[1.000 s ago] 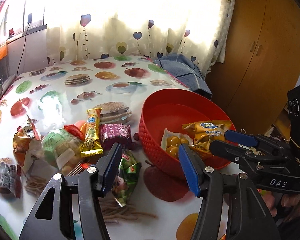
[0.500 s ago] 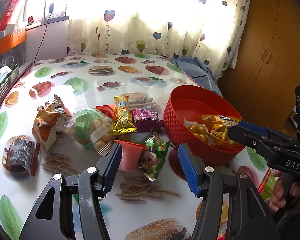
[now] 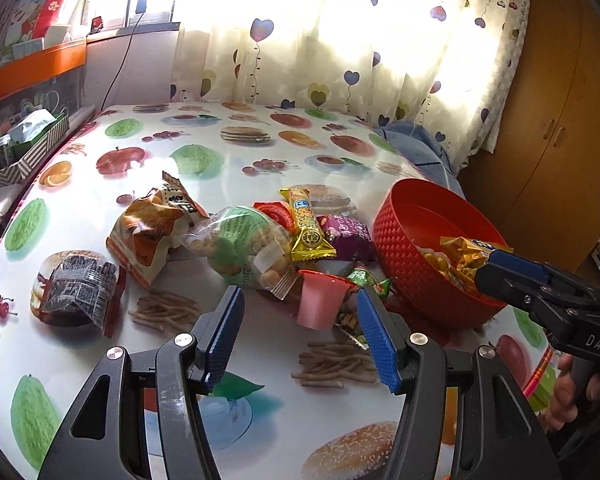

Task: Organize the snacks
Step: 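Move both tools back from the basket to the snack pile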

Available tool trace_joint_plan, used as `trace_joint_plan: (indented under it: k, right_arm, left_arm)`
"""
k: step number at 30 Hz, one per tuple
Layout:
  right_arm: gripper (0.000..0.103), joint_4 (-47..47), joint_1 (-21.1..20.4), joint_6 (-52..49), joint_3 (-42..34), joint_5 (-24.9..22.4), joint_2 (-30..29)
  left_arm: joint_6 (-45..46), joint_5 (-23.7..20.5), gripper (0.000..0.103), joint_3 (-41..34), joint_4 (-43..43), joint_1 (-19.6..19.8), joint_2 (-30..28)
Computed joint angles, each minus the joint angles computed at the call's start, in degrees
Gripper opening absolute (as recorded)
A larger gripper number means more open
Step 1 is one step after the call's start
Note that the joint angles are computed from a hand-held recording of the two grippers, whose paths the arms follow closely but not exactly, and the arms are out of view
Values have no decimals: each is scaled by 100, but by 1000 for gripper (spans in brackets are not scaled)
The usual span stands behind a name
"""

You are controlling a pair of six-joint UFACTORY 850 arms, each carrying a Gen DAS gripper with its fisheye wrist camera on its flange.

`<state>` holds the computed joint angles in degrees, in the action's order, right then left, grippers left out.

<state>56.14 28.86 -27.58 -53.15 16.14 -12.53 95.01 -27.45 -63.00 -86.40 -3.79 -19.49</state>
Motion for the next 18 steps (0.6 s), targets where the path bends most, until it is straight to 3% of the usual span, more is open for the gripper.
trace_joint_plan:
  k: [9,18]
  right_arm:
    - [64,-334,3,135,-381,-249,-335]
    - [64,-3,-82,-367,-827,-442,-696]
  left_arm:
    - [-297,-1,60,-182,118,160,-188]
    - [-1285,-426,60,-842,604,192,-775]
